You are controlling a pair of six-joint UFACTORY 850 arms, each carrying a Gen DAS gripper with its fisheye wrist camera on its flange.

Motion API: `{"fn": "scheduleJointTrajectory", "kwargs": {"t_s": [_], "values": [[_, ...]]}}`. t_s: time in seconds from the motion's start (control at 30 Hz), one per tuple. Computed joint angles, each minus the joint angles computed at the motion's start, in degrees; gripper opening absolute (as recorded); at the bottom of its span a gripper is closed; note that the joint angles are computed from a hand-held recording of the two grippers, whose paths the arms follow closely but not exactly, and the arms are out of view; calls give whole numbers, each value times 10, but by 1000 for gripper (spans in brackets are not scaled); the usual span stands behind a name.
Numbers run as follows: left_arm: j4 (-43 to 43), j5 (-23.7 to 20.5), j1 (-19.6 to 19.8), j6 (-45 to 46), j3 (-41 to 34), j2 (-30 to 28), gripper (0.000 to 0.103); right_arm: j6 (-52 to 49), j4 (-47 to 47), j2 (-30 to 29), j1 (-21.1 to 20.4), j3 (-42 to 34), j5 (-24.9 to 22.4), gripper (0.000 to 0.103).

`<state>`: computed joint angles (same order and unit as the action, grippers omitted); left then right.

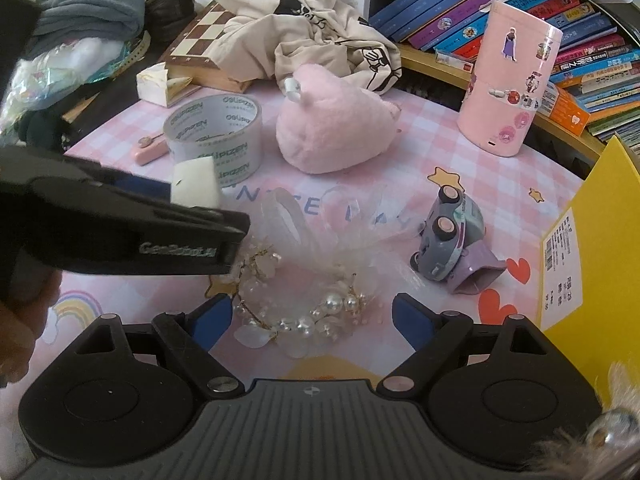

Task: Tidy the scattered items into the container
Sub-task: 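Grasp the white eraser block with the left tool while the right tool grasps the pearl hair clip, then lift the eraser block with the left tool while the right tool lifts the pearl clip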

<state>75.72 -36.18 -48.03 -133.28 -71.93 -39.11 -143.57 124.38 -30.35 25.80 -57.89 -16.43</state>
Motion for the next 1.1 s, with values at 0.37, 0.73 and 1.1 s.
{"fn": "scheduleJointTrajectory", "kwargs": {"t_s": [0.37, 0.73, 1.1], "values": [[19, 10, -11, -66, 49, 37, 36, 10, -19, -17, 3, -18, -4, 89], [28, 10, -30, -109, 82, 65, 33, 23, -54, 0, 1, 0, -14, 66], [56, -16, -59, -142, 103, 92, 33, -15, -11, 60, -2, 59, -32, 66]]}}
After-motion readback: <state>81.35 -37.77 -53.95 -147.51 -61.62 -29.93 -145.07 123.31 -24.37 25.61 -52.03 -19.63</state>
